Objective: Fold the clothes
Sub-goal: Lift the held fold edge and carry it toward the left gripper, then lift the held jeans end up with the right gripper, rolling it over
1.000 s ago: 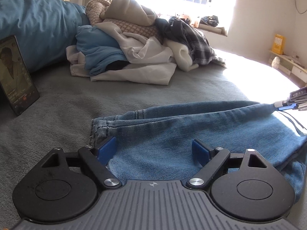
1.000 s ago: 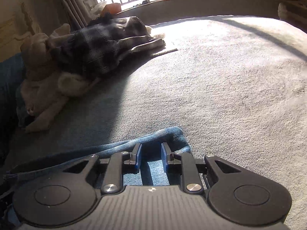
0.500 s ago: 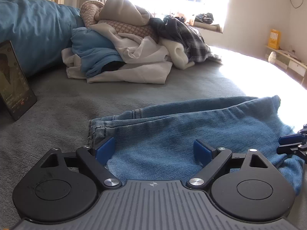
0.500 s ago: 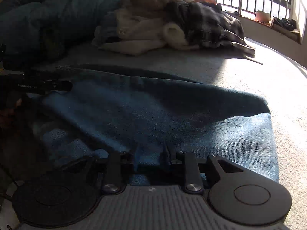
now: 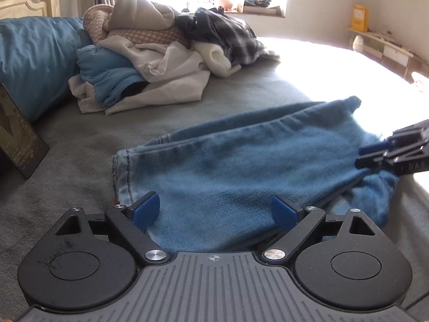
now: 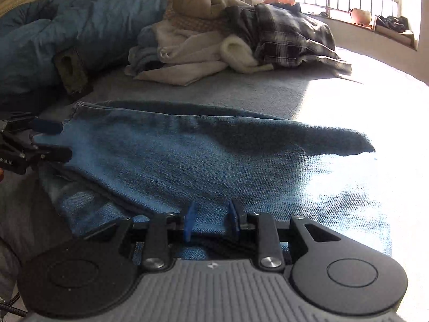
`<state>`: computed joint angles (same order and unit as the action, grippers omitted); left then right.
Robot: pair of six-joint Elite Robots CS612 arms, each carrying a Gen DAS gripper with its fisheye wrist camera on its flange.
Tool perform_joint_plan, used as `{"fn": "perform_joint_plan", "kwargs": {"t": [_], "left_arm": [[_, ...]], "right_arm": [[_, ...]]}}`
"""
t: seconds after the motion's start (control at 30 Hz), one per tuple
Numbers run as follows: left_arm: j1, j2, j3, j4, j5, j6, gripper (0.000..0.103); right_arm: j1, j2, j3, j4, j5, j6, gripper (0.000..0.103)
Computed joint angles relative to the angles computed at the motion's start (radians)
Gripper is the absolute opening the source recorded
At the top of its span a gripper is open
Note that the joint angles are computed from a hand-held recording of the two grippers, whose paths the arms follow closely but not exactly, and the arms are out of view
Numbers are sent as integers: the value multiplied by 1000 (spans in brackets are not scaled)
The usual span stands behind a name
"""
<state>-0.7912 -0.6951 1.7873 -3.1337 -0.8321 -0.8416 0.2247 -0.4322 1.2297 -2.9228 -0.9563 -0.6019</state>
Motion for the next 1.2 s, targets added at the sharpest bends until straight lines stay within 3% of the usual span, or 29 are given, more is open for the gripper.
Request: {"fn": "perform_joint_plan", "kwargs": {"t": [0.07,0.23,0.43,0.57,0.77,1.0,1.2], "left_arm": [[-9,11,3,-26,32,11,91],[-9,14,12,-57,32,37,92],[-11,23,14,-89,39,52,92],[-12,26,16,-105,39,63,92],[-9,23,18,-104,30,58,92],[-10,-22,17,24,38,36,95],[-9,-43,24,-14,69,12,96]], "right_arm": [[-1,-1,0,2,0,2,29],[-1,-8,6,-4,-2,26,30],[-15,-8,17,-77,118,49,30],[8,-8,9,20,1,-66,32],[1,-3,-4,53,26,-32,32],[2,-6,3,43,18,-32,33],[1,-4,2,44,27,-25,34]]}}
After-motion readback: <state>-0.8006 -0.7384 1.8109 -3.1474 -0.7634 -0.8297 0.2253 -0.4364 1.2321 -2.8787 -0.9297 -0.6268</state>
